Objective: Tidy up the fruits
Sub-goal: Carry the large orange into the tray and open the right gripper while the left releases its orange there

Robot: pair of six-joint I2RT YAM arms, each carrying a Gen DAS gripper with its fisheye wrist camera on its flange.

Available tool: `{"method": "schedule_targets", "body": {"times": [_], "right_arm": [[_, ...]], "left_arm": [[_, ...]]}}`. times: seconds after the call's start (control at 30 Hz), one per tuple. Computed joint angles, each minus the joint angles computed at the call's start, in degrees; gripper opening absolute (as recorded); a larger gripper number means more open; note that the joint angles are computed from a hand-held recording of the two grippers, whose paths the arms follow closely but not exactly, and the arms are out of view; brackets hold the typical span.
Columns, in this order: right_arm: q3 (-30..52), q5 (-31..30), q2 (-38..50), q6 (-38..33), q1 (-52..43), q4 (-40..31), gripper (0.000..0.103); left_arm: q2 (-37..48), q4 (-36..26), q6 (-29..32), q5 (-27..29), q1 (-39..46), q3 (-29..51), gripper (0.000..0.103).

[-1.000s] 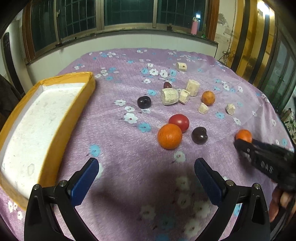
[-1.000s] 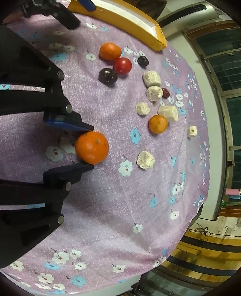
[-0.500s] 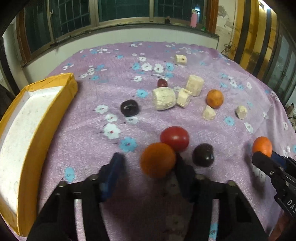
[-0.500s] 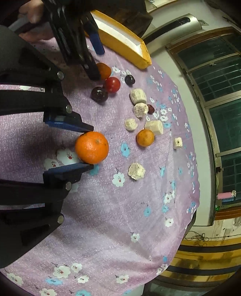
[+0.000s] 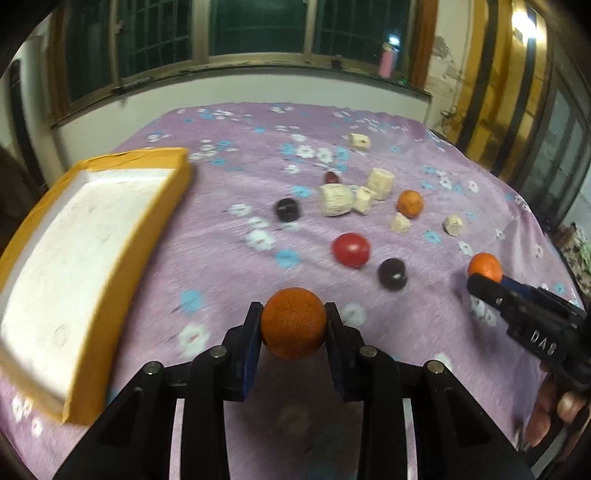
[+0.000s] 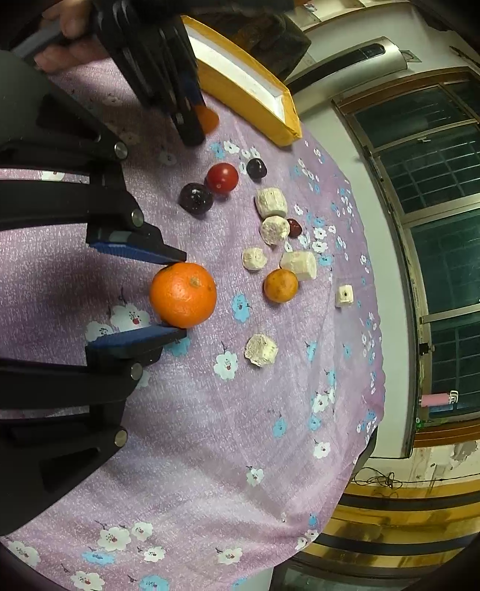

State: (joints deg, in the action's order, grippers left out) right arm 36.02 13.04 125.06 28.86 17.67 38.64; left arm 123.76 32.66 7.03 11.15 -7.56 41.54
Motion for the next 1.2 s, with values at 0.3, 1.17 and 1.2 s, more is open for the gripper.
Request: {"method": "schedule_targets", "body": {"times": [0.3, 1.17, 1.2], "right_arm": [[-0.7, 3.6, -4.8, 1.9, 8.5, -4.8, 0.035], [22.9, 7.3, -0.4, 0.8, 24.3, -23.6, 0.035], [25.7, 6.6, 1.0, 0.0, 24.1, -24.5, 0.035]], "left_arm": [[-5.0, 6.3, 2.3, 1.5, 6.8, -8.3, 0.032], [-2.5, -4.7, 3.8, 4.0, 27.9, 5.0, 0.032], [-1.6, -5.4, 3.7, 3.4, 28.1, 6.6, 0.032]]}}
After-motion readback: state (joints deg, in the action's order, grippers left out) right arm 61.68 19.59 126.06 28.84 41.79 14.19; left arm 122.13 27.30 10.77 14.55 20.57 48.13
